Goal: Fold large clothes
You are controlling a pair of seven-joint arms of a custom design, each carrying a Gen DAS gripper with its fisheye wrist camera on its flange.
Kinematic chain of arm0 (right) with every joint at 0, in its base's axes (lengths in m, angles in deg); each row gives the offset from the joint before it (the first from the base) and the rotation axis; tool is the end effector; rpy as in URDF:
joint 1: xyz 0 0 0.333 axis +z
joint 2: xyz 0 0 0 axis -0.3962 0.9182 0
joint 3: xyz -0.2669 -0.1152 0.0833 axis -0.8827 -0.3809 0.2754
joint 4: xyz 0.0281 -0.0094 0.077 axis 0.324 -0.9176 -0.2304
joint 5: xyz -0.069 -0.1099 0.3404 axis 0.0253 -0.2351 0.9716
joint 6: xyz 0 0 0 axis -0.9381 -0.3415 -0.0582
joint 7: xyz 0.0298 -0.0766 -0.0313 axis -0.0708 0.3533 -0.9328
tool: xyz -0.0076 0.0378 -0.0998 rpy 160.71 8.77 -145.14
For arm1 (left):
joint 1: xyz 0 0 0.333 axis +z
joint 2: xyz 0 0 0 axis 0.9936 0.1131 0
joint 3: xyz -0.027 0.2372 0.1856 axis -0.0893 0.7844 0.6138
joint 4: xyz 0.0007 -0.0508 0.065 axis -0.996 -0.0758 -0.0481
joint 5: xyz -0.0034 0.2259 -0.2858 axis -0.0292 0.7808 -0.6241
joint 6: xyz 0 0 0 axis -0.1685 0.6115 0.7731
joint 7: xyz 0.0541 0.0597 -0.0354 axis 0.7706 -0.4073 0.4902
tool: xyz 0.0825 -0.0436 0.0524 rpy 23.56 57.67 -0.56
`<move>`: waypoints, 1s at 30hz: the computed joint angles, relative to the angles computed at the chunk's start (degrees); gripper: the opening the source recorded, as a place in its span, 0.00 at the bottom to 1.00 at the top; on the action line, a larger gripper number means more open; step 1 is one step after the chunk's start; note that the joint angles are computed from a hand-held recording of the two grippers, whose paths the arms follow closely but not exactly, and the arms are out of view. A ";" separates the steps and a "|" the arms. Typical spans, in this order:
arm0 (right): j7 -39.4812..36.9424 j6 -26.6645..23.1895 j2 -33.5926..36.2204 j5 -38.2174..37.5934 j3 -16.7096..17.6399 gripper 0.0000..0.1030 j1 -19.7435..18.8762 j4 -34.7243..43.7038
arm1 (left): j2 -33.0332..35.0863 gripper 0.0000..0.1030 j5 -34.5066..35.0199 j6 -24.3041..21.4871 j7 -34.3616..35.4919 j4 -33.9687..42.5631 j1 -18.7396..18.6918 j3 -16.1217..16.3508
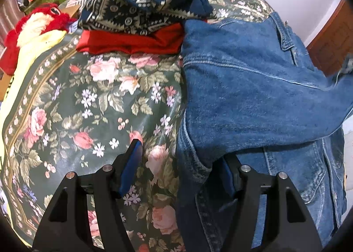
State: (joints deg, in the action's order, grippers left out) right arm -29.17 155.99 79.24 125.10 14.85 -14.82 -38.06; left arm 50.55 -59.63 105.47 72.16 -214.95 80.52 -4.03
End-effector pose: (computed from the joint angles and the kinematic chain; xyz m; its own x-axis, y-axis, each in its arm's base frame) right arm 0.5932 0.0875 0.5180 0.5122 -0.8539 -0.0921 -0.6596 -0.3223 -0.6790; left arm 0.4811 -0.1047 0.3592 0.5382 -0.8355 0.1111 -0.7557 -0.5367 -0.3754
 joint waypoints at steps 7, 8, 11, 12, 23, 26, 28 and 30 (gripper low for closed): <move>6.10 -11.60 5.28 0.29 -2.28 0.10 -4.16 2.55 | -0.77 0.63 -0.24 -3.04 -0.16 0.42 -0.74 -0.63; 6.33 -13.03 5.61 0.29 -2.40 0.11 -4.67 2.62 | -1.10 0.63 -0.17 -3.31 0.17 0.48 -0.97 -0.78; 8.62 -13.04 5.15 -3.63 -3.02 0.14 -4.64 0.75 | -2.24 0.63 -0.09 -4.35 1.20 0.84 -1.79 -1.26; 9.06 -12.90 4.84 -5.24 -3.21 0.14 -4.59 0.26 | -2.68 0.63 -0.08 -4.56 1.67 0.97 -2.12 -1.42; 9.42 -17.33 2.53 -3.22 -4.06 0.55 -7.78 0.82 | -2.47 0.65 5.92 -9.46 5.82 11.03 -5.33 -3.90; 9.37 -17.84 2.09 -0.61 -4.39 0.59 -8.80 1.91 | -0.74 0.70 8.74 -9.12 5.37 14.81 -5.90 -4.05; 9.49 -18.51 2.15 1.62 -4.72 0.66 -9.72 3.06 | 1.26 0.71 8.94 -8.68 6.45 18.00 -6.35 -4.06; 9.84 -17.96 2.30 3.58 -4.88 0.67 -10.33 3.62 | 3.79 0.71 8.80 -8.59 7.52 21.48 -6.80 -4.05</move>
State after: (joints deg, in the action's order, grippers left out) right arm -19.33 138.03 81.54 128.67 9.98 -25.15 -34.45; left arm 54.34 -50.84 96.87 79.68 -193.47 73.72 -8.08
